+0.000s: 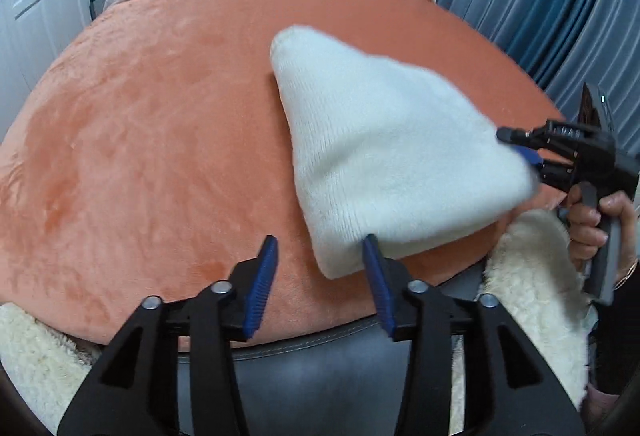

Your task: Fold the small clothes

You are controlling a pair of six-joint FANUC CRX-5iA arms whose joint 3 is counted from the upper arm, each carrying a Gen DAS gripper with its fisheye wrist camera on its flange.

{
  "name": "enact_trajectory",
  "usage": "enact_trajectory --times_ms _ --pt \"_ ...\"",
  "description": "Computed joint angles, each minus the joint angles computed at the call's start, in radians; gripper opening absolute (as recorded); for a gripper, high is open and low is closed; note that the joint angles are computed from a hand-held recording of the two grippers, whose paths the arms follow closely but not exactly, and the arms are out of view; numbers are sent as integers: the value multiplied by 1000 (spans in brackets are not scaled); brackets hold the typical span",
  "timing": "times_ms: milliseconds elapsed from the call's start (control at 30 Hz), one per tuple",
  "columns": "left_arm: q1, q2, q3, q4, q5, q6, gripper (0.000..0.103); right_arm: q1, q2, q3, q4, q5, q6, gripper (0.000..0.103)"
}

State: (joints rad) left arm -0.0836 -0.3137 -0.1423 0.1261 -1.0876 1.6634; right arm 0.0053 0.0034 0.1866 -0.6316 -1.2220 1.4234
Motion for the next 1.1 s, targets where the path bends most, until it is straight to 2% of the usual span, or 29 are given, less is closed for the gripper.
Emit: enact_trajectory --times_ms 33,67,133,200,300,367,400,433,467,533,600,667,700,733,767,867,967,1100 --pt "-3 -16 14 -34 14 32 59 20 -33 -15 46 40 -15 31" --pt "-18 -8 48 -77 8 71 60 37 -55 -15 58 61 -16 31" --pt "-32 21 112 -134 -13 137 60 41 -46 47 11 26 28 20" --pt "-66 64 186 -218 -47 229 60 98 -23 119 14 -7 54 12" --pt "-117 130 297 -331 -130 334 60 244 27 180 69 -42 94 10" --pt "-114 135 311 -337 -139 347 61 339 91 210 126 -126 121 9" --pt "-116 136 317 -342 -146 352 63 402 126 192 191 -151 128 9" --pt "-111 136 317 -336 -147 343 64 433 132 147 225 -125 156 6" --pt "-109 137 325 -340 -157 336 64 428 126 134 206 -101 170 4" --pt "-119 137 331 -359 -173 338 65 378 145 206 148 -171 104 5" --pt "-104 138 322 -345 -170 332 68 336 100 216 124 -164 100 5" --pt "-98 143 310 -318 -161 330 68 336 47 167 201 -141 116 5" --pt "-104 154 313 -313 -165 330 68 352 41 141 270 -140 89 5" --pt "-113 165 313 -303 -160 322 68 378 53 115 338 -147 55 0" --pt "-129 177 318 -309 -156 320 68 373 68 83 357 -159 59 0" --pt "-192 224 360 -358 -168 297 68 284 52 102 233 -172 38 0" --pt "-219 258 387 -360 -168 281 68 224 -29 72 232 -75 2 2" --pt "-243 324 423 -358 -180 290 69 177 1 76 334 -36 -57 9"
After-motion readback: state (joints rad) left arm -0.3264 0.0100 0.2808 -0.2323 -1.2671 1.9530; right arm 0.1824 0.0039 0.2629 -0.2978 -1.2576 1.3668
